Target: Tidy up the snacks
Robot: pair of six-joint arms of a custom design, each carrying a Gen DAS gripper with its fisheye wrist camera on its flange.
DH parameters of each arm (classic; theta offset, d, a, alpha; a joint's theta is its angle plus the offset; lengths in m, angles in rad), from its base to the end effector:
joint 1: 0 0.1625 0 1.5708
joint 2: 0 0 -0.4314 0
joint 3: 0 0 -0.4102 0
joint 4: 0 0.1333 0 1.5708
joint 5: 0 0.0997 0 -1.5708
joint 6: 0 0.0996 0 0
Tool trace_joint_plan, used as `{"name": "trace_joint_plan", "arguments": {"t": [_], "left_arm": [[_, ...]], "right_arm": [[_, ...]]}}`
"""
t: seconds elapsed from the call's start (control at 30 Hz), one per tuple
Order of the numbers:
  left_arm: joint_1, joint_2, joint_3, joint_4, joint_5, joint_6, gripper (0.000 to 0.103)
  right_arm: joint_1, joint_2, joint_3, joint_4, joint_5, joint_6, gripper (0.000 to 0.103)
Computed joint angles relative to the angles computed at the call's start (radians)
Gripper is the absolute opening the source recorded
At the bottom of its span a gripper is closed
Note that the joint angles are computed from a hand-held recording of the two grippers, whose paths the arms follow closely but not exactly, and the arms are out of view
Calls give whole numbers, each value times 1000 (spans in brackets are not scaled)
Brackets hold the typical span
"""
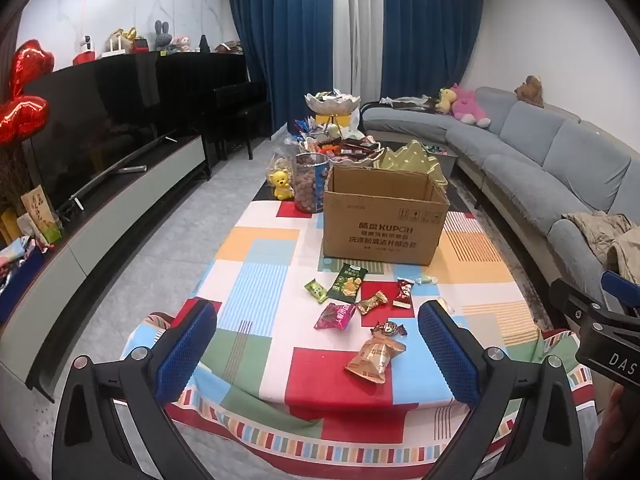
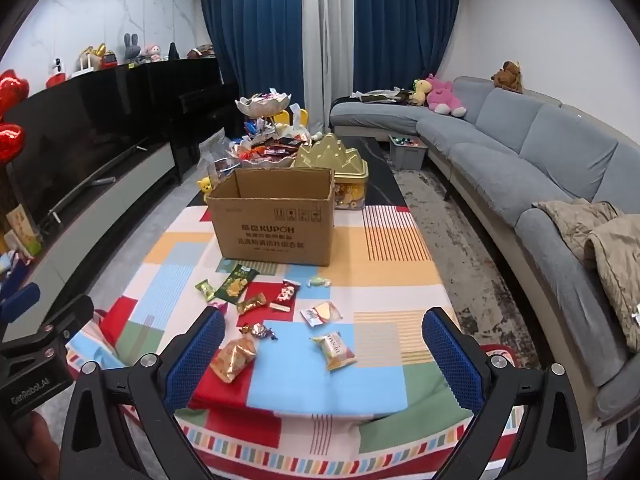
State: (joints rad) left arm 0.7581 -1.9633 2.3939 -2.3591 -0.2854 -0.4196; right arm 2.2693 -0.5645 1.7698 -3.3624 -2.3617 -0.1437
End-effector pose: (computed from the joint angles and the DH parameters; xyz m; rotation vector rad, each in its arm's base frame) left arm -0.0684 -0.3800 0.3985 0.1247 2.0079 -1.1568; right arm 0.4548 -0.4445 0.0070 0.6953 -2.2819 0.9577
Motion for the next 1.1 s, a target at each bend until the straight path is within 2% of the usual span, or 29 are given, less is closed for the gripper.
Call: {"name": "trace_joint_plan", "arguments": {"t": [1.1], "left_arm": [[7,-7,-5,31,-1,-8,103]], "right_arm": [[3,9,-8,-31,-10,-38,100]]}}
